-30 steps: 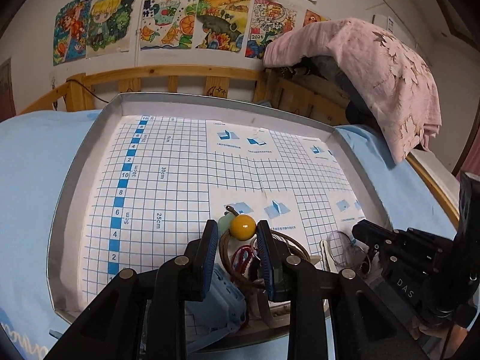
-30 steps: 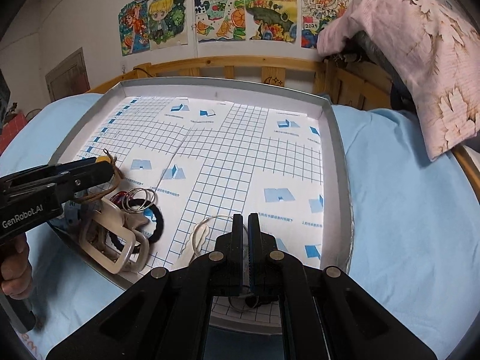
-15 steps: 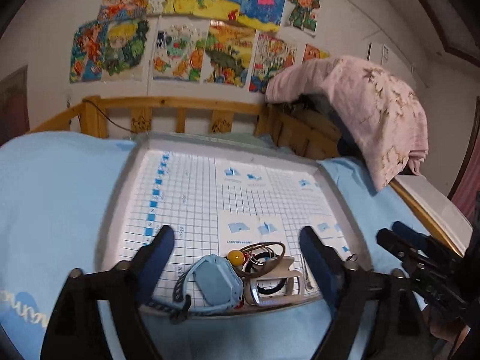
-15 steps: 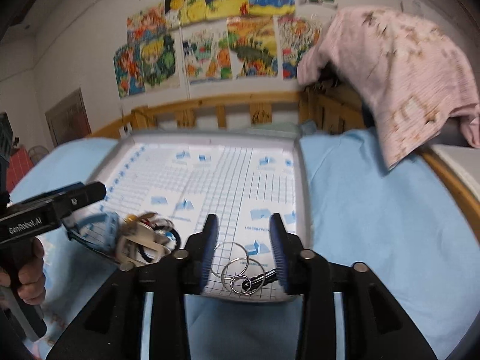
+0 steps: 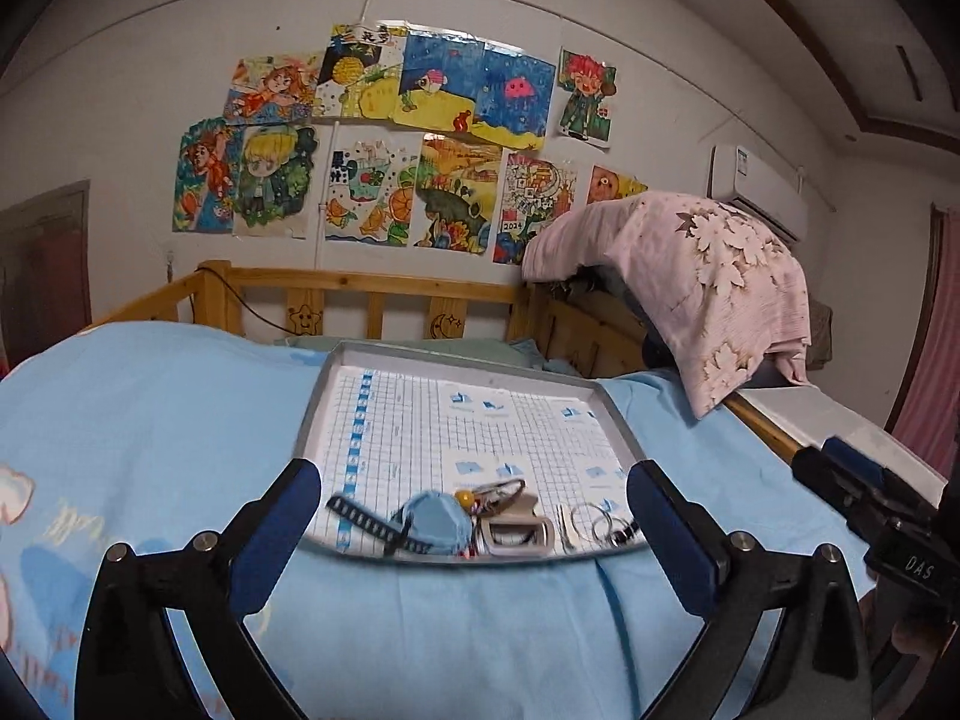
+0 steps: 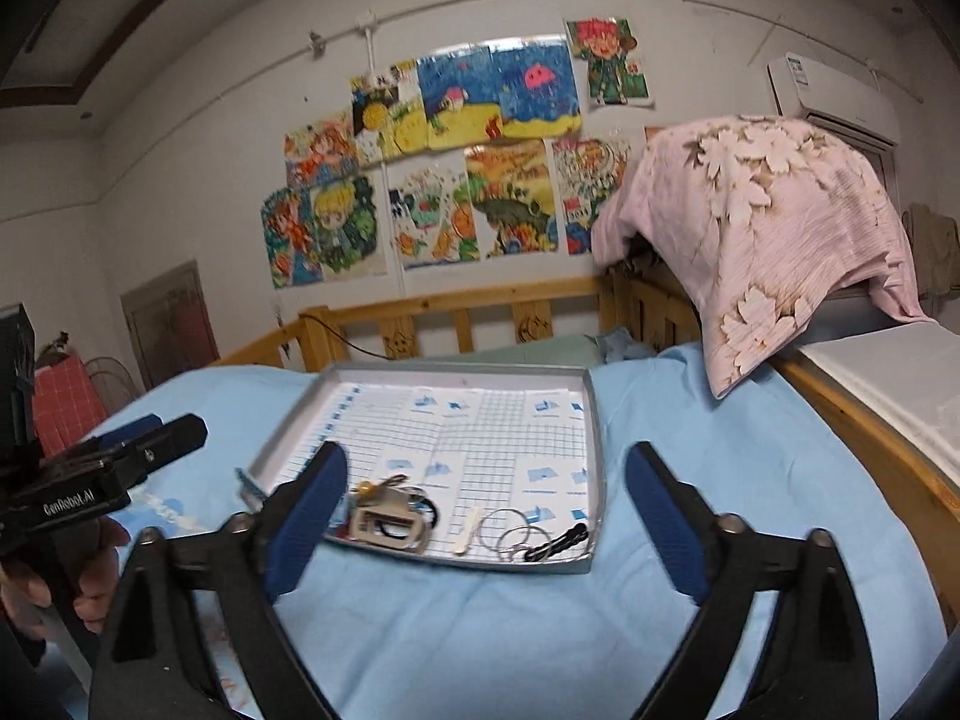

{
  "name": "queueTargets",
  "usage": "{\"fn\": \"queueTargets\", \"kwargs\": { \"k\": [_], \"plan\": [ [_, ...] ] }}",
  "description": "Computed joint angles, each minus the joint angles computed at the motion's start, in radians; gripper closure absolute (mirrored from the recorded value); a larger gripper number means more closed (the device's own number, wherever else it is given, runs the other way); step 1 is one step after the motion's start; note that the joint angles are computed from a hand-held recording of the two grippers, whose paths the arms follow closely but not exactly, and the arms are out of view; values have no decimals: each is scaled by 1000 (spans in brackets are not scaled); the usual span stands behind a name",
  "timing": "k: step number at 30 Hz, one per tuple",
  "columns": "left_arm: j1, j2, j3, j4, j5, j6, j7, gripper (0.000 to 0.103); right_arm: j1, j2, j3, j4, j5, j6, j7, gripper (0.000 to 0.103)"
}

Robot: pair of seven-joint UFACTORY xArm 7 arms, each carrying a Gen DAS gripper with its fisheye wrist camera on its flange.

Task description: Organize jewelry

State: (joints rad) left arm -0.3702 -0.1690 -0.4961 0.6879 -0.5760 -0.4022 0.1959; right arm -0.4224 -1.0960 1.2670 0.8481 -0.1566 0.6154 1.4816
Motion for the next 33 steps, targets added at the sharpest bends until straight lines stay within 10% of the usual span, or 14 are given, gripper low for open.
{"fn": "queueTargets", "kwargs": {
  "k": [19, 33],
  "plan": [
    [15, -639, -48, -445, 100, 119, -322, 0, 60, -259, 22, 270, 164, 351, -104, 7],
    [-98, -1214, -108, -692, 181, 483, -531, 0, 19, -440, 1, 473, 335, 583, -161, 7]
  ]
}}
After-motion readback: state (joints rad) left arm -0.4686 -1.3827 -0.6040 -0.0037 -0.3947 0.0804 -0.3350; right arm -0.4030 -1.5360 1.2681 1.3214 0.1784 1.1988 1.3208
